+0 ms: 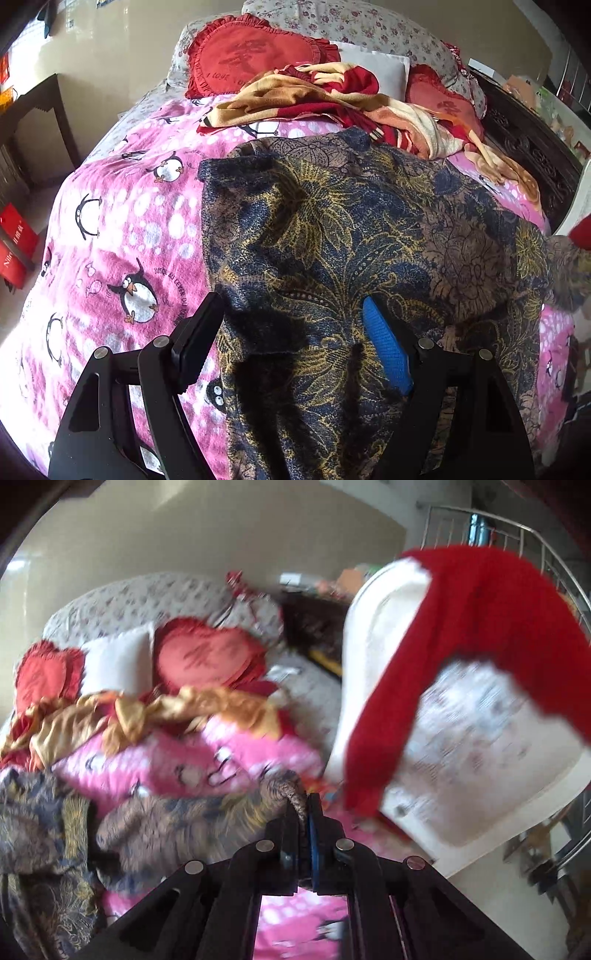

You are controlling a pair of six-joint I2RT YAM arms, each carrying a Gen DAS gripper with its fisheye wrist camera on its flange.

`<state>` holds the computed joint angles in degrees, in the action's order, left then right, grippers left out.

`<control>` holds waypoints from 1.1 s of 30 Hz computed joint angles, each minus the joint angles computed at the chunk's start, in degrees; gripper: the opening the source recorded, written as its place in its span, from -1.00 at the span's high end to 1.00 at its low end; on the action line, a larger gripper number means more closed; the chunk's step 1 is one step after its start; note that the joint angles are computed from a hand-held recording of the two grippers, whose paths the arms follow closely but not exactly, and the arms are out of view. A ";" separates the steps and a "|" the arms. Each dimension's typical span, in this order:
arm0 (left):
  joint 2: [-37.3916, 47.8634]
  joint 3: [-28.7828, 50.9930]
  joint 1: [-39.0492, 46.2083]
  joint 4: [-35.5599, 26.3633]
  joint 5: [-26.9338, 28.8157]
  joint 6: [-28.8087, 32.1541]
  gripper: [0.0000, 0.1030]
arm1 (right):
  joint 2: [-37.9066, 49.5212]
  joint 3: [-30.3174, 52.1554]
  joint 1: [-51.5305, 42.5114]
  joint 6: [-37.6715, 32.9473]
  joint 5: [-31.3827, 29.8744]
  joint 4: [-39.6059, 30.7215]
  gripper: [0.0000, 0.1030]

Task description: Fold small clothes

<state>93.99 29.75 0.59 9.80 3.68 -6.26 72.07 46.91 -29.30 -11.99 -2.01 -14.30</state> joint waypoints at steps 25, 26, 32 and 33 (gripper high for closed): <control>-11.10 -4.99 13.91 -1.76 9.39 5.85 -0.53 | 41.18 42.23 58.96 20.00 -18.72 -16.81 0.93; -10.96 -4.93 14.73 -1.85 9.77 6.47 -0.53 | 45.06 45.32 60.24 19.89 -19.41 -17.95 0.92; -10.06 -5.01 18.93 -0.73 16.56 10.47 -0.52 | 49.50 43.90 61.06 21.05 -24.44 -13.17 0.58; -9.50 -4.67 18.92 -0.75 17.52 10.76 -0.53 | 48.04 41.53 60.01 21.31 -25.74 -11.17 0.14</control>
